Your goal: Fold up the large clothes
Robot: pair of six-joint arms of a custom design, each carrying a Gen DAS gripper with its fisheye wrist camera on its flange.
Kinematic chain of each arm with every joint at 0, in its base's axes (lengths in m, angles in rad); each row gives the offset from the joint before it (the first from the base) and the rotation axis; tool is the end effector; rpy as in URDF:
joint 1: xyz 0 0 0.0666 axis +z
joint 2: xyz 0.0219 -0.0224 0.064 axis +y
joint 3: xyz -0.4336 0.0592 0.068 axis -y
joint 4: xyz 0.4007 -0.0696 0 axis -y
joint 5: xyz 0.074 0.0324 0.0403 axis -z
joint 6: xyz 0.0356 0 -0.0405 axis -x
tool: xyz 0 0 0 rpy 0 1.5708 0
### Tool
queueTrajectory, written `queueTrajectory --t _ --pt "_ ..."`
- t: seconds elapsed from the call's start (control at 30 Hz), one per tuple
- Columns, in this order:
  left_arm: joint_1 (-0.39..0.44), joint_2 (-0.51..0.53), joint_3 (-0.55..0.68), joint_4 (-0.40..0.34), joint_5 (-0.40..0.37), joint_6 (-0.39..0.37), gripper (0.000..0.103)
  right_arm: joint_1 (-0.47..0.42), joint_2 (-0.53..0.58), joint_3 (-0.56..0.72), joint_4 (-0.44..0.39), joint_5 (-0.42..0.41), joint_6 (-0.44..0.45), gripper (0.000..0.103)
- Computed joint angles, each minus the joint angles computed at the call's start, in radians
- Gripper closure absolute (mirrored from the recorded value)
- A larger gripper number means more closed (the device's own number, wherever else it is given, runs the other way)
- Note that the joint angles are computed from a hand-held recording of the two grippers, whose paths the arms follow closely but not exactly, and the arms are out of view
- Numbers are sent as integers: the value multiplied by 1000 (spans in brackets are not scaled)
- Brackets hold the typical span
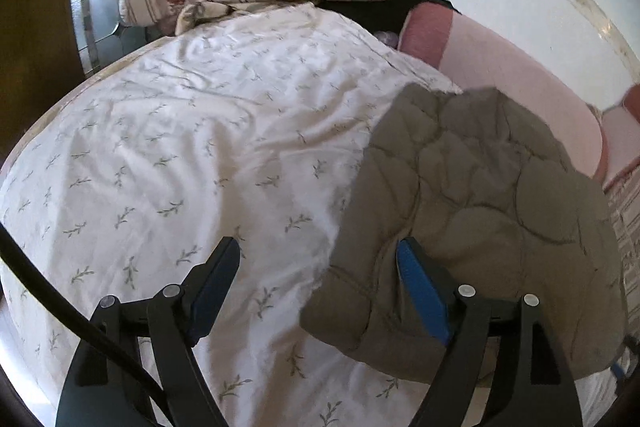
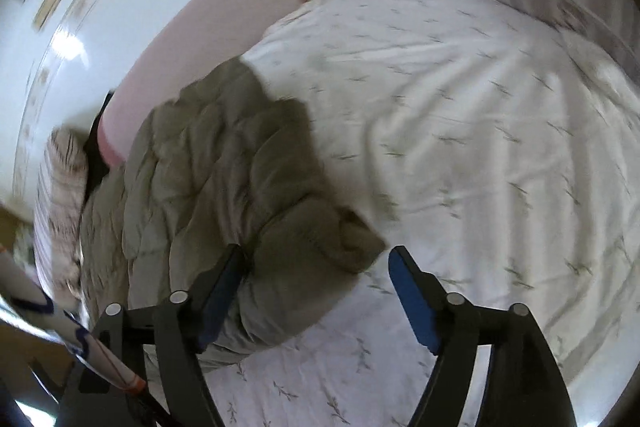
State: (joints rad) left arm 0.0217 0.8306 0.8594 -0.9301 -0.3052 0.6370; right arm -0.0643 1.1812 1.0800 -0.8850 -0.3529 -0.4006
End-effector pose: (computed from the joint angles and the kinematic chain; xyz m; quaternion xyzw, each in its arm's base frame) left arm 0.2468 0.0157 0.4234 -0.3492 0.8672 0.0385 0.3529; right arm 0.3779 -0.0124 0.4274 0.1679 0.9290 0.2132 0.2515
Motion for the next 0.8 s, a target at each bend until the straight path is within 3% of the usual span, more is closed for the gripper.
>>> queueTrajectory --t 0.13,0.23,0.3,0.5,0.63,0.8 --pt "10 -21 8 -36 -119 91 22 -37 -28 -14 8 77 -35 24" --pt "-35 -24 20 -27 -223 98 22 -10 -61 -16 65 130 9 37" --pt "-109 -13 30 -1 -291 74 22 33 -88 -23 122 157 40 46" --pt "-374 97 69 97 -442 -31 22 278 -102 -33 246 268 203 48" --pt "-475 194 102 153 -434 -77 22 394 -64 -32 279 365 252 48" --pt "-474 306 135 150 -392 -85 22 439 12 -4 263 443 251 48"
